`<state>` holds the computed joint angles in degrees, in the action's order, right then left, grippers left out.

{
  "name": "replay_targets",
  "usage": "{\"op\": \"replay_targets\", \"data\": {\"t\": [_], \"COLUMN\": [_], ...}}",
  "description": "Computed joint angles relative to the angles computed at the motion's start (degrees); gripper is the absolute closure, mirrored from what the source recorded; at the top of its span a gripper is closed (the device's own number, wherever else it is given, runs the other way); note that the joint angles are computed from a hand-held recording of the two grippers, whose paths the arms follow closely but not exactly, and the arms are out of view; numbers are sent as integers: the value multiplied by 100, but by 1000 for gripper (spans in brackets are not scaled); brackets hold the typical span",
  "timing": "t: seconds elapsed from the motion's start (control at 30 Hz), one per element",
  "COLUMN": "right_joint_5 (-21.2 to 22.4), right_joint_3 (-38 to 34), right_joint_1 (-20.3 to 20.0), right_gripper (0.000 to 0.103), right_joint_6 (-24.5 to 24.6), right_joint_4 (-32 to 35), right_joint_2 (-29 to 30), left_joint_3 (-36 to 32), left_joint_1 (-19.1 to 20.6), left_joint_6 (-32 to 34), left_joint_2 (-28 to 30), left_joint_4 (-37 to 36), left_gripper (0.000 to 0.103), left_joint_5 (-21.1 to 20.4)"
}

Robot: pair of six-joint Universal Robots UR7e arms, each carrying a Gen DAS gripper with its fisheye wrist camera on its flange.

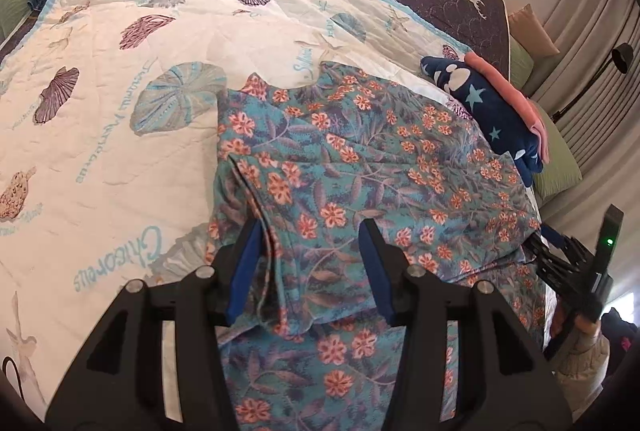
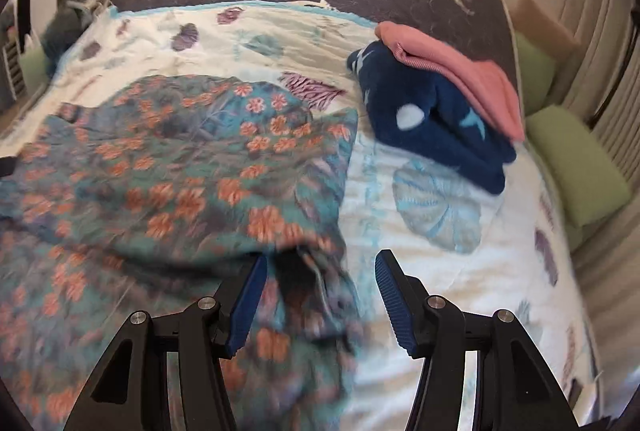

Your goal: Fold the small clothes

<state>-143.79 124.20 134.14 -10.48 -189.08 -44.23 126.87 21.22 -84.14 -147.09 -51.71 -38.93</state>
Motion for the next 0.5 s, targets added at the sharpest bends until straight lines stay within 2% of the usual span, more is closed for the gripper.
{"op": "replay_targets", "data": {"t": [0.07,0.1,0.13,0.17,0.23,0.27,0.3,0.33,0.37,0.4,0.47,0.5], "right_joint_5": [-240,-515,-550,-345,569,1100,1391,1442,1254,1100,914,839], "right_joint_3": [-194,-315,-296,-162,274,494,579,626,642,634,654,696], "right_joint_1": [24,54,-14,-176,-670,-957,-1053,-1054,-934,-838,-691,-642], "right_gripper": [49,64,75,86,86,84,83,81,74,65,54,53], "right_joint_6": [-604,-598,-351,135,1315,1655,1755,1615,1312,1153,882,843], "right_joint_4": [-837,-1042,-1010,-870,-358,-125,27,-48,-96,-48,62,59], "right_joint_2": [421,561,483,265,-493,-831,-998,-1012,-964,-937,-947,-986], "left_joint_3": [3,-17,-38,-53,-45,-10,53,108,187,240,338,418], "left_joint_1": [-67,-132,-190,-233,-167,-50,139,238,329,353,366,433], "left_joint_6": [-66,-159,-246,-314,-307,-195,-21,104,298,415,626,908], "left_joint_2": [6,2,-17,-40,-78,-84,-74,-87,-118,-139,-158,-158], "left_joint_4": [64,191,307,396,414,282,33,-158,-423,-578,-825,-1115], "left_gripper": [51,51,51,51,51,51,51,51,51,51,51,51], "left_joint_5": [-22,-40,-55,-64,-35,-21,-13,-19,-37,-66,-142,-221]}}
